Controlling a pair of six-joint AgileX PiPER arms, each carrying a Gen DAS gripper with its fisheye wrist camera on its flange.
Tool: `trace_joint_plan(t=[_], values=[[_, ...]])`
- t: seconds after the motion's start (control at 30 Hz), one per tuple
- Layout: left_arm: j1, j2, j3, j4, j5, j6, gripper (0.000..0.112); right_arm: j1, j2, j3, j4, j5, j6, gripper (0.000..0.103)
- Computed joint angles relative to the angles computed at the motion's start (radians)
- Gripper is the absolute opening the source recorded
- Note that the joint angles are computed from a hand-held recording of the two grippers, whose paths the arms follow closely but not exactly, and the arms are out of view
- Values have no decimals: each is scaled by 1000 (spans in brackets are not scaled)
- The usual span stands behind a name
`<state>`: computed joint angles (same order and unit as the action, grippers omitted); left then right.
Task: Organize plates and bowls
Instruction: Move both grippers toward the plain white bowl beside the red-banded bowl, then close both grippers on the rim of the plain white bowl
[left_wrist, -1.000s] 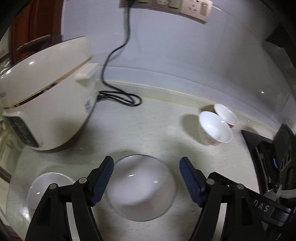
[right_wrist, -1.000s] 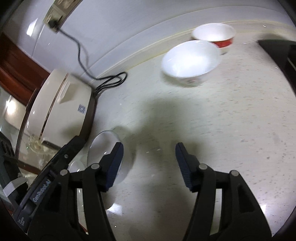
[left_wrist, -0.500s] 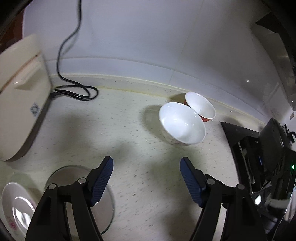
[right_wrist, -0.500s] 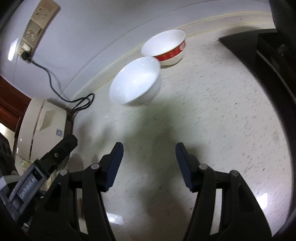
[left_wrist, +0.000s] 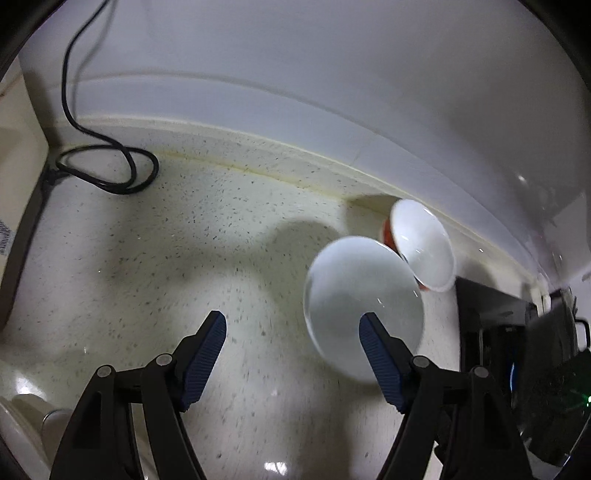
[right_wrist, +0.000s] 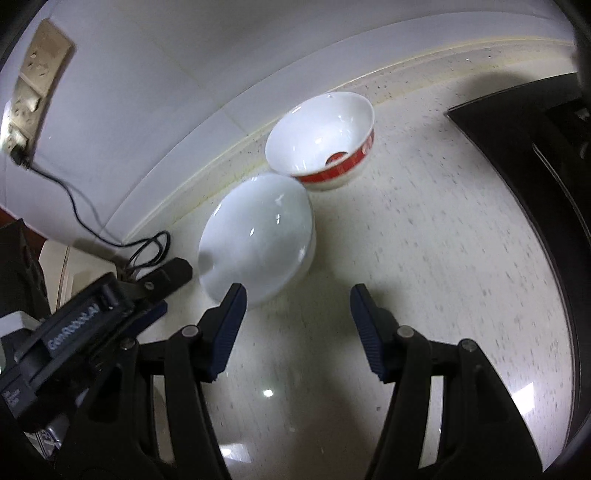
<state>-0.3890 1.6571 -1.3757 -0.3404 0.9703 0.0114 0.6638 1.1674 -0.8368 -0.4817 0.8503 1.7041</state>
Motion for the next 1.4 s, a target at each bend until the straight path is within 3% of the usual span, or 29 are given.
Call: trace_joint_plan(t=[0.2, 0.53, 0.57, 0.63, 0.73, 0.77, 0.8, 0.9, 1.17, 1.3, 1.4], values=[[-12, 145, -112, 15, 38, -80, 75, -147, 80, -20, 102, -101, -149, 62], [-47, 205, -131, 55, -2, -128, 75, -232, 169, -32, 204, -169, -301, 61], [-48, 210, -131, 53, -6, -121, 75, -234, 171, -29, 208, -173, -306, 60], [-50, 211, -123, 35, -15, -87, 72, -234, 168, -16, 216, -194, -320, 48], [-67, 222, -124, 17, -10, -17, 43, -254, 149, 26, 270, -261, -384, 30], [-64, 219, -115, -26, -14, 36, 24, -252, 138, 34, 267, -273, -380, 26], [-69, 206, -102, -33, -21, 58, 17, -236, 137, 26, 236, -246, -353, 24], [-90, 148, -42, -3, -58, 71, 13, -223, 109, 43, 247, -220, -340, 21], [-90, 24, 129, -49, -37, 142, 13, -56, -36, 124, 214, -125, -197, 19], [-116, -7, 187, -45, -57, 159, 26, 67, -72, 136, 168, -65, -91, 18], [-156, -58, 243, -9, -88, 177, 22, 148, -93, 134, 129, 4, -18, 18]])
